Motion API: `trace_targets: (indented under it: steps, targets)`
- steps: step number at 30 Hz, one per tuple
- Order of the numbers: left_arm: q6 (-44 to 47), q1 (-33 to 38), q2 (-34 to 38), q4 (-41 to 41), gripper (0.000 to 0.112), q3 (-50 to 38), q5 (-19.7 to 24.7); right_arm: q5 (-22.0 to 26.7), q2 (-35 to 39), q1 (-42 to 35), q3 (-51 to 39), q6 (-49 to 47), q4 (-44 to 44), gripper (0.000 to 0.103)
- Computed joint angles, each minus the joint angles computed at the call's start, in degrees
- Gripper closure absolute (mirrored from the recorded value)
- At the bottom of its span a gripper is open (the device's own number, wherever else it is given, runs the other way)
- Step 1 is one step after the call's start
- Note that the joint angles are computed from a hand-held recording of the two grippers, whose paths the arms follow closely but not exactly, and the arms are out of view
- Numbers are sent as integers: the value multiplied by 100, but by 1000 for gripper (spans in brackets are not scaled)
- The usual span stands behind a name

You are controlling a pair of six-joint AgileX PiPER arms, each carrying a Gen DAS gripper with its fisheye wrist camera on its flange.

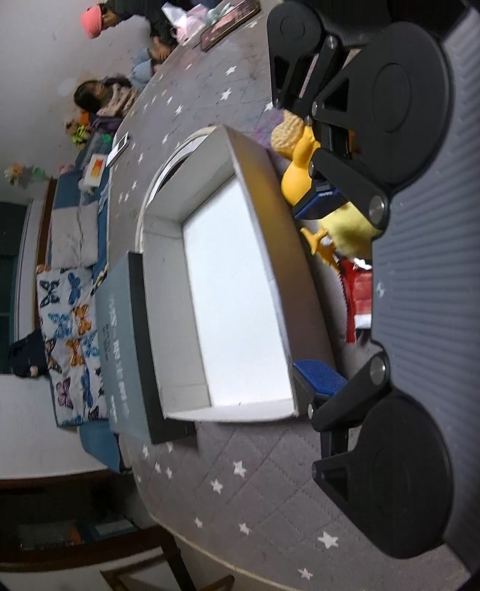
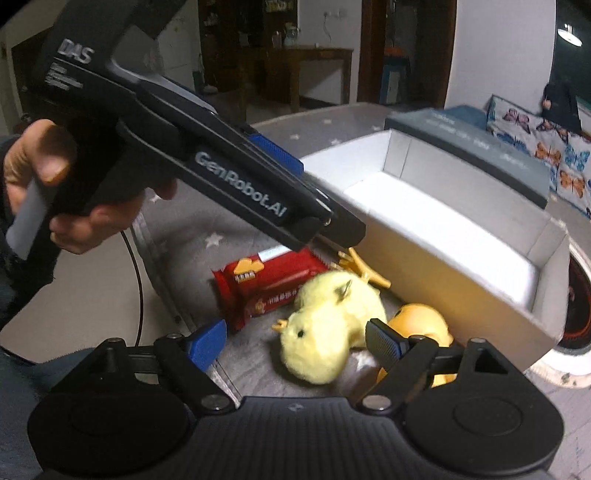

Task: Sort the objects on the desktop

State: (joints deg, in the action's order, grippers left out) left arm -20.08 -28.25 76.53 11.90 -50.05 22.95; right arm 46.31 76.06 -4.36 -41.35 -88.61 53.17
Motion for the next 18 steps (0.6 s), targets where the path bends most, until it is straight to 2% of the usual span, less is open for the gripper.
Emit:
trace_targets:
  steps: [6, 9, 11, 15, 18]
  targets:
    - [651, -6, 402, -642, 30, -195, -92, -310, 160, 120, 93, -82, 167, 21]
    - [1020, -10, 551, -987, 30, -274, -123, -634, 15, 186, 256, -232, 207, 30]
    - [1221, -19, 642, -1178, 30, -311, -123, -846, -104, 204, 385, -384, 258, 41]
    - [1593, -10, 766, -1533, 37, -336, -70, -1046, -136, 135, 496, -537, 241, 47]
    - [1770, 53, 782, -1705, 38, -336, -106, -878, 27, -164, 412, -399, 49, 49]
